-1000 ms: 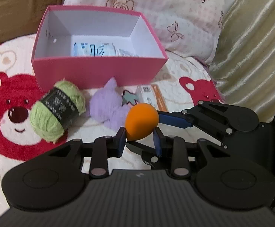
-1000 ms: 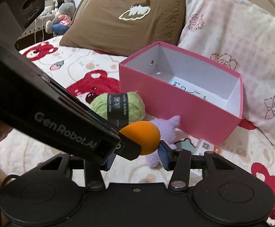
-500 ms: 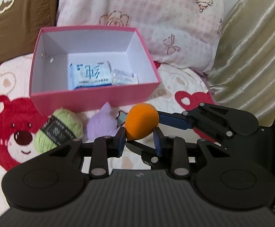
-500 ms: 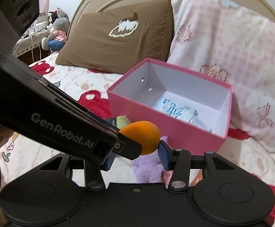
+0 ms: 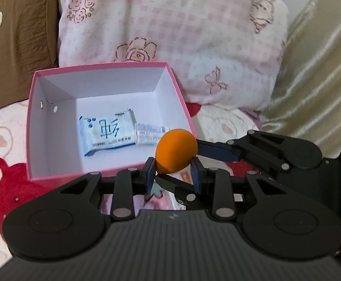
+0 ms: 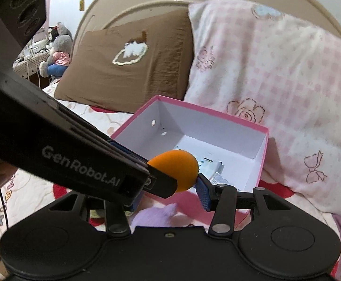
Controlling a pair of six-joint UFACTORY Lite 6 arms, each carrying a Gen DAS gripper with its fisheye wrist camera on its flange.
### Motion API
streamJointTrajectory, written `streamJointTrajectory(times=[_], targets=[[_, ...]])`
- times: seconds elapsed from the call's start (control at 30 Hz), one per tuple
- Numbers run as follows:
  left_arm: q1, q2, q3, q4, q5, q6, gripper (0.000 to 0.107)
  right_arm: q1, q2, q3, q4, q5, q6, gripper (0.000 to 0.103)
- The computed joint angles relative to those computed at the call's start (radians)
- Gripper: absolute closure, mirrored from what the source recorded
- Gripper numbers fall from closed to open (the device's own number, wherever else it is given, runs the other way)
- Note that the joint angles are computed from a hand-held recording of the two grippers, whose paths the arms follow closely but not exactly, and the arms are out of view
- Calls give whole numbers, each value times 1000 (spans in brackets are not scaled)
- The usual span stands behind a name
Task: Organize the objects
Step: 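Lift the sponge with the right gripper and carry it over the pink box, then open the right gripper to drop the sponge into the pink box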
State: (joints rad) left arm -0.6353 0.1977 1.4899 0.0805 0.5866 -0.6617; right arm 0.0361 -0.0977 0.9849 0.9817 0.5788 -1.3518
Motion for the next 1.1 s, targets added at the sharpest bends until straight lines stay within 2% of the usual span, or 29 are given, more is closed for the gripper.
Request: streamJointTrajectory(times=[0.17,0.33,0.43,0.53,0.67,0.8,0.9,1.1], targets=[[77,179,202,-97,25,103,77,2,208,208,-49,3,61,50],[132,350,398,-123,45,143,77,14,416,430,-106,4,102,50],[172,399,410,-169,-28,166,77,33,544,594,-202,11,172,50],[224,445,405,-324,-83,261,76,50,675,770,-310,47,280,50],[255,511,410,-468,-135,362,76,76,786,890,-427,48,340,50],[251,587,470,-424,-159,316,76,90,874,976,-494,44,385,50],[235,609,464,-359,-219,250,76,94,959,1086,-531,67,413,50],[256,685,553,-475,-175,335,76,99,1040,1197,-615,110,436,50]])
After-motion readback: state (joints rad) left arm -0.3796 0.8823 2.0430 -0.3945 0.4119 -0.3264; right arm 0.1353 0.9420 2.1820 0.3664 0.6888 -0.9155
